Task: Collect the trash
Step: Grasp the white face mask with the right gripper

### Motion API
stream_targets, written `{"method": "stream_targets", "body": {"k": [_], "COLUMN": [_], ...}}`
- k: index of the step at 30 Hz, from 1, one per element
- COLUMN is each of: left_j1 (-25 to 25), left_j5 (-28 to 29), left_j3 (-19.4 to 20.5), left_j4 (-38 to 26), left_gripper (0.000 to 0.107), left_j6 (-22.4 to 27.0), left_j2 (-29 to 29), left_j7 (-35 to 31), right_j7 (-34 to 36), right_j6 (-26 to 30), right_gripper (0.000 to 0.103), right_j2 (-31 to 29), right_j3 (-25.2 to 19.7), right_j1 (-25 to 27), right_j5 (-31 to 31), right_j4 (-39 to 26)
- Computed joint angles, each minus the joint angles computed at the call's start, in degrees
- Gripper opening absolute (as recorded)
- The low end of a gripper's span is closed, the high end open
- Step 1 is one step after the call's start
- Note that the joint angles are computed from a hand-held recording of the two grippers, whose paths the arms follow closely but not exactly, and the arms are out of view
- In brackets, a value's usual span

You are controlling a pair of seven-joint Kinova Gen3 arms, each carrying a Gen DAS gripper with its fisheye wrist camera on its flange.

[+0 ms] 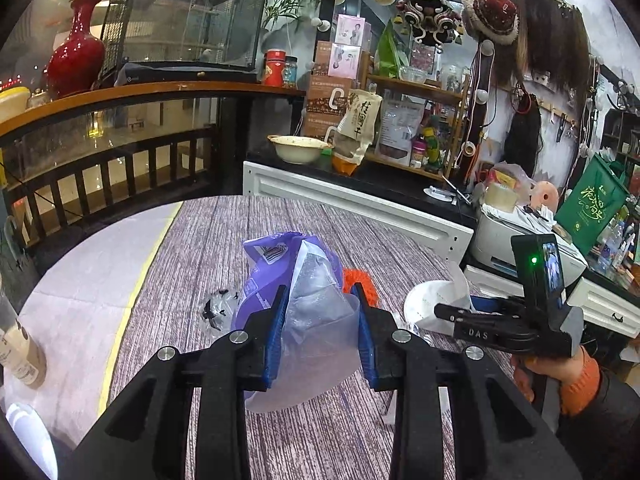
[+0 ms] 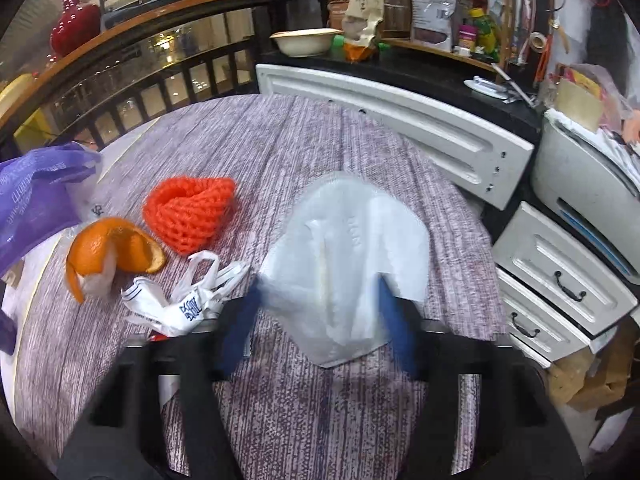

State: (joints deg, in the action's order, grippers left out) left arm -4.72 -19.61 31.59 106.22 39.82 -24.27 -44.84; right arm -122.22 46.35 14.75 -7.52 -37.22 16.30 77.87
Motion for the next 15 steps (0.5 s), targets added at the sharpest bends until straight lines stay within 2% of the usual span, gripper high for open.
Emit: {"method": "stream_targets", "body": {"k": [1, 3, 5, 10, 15], "left_j1": [0.13, 0.29, 0.92, 1.68, 0.96], "left_j5": [0.17, 0.61, 1.59, 4.55, 6.72], "left_j3": [0.01, 0.04, -0.56, -1.19, -0.15], "left_j4": [0.28, 1.14, 1.8, 3.07, 3.52], "left_gripper": [0.031, 0.031, 0.031, 0.031, 0.031], "left_j6": [-0.1, -0.52, -0.91, -1.74, -2.34], "left_j2": [-0.19, -0.77, -1.34, -3.2, -5.8], "left_j7": [0.07, 0.32, 0.19, 0.27, 0.14], "right_j7": [0.15, -1.59, -3.39, -8.58, -12.17], "right_j6": [-0.65, -0.61, -2.15, -5.96, -8.44], "right_gripper": [0.029, 0.025, 0.02, 0.016, 0.013], "right_j2": [-0.29, -1.32, -3.17, -9.52, -16.69], "right_j3": [0.16, 1.53, 0.37, -1.34, -4.81], "right_j1": [-0.16, -2.13, -1.73, -1.14, 2.32], "right_j5": [-0.19, 2.16, 4.41, 8.81, 9.61], "right_j4": [0.55, 1.76, 4.21, 11.35, 18.47]}}
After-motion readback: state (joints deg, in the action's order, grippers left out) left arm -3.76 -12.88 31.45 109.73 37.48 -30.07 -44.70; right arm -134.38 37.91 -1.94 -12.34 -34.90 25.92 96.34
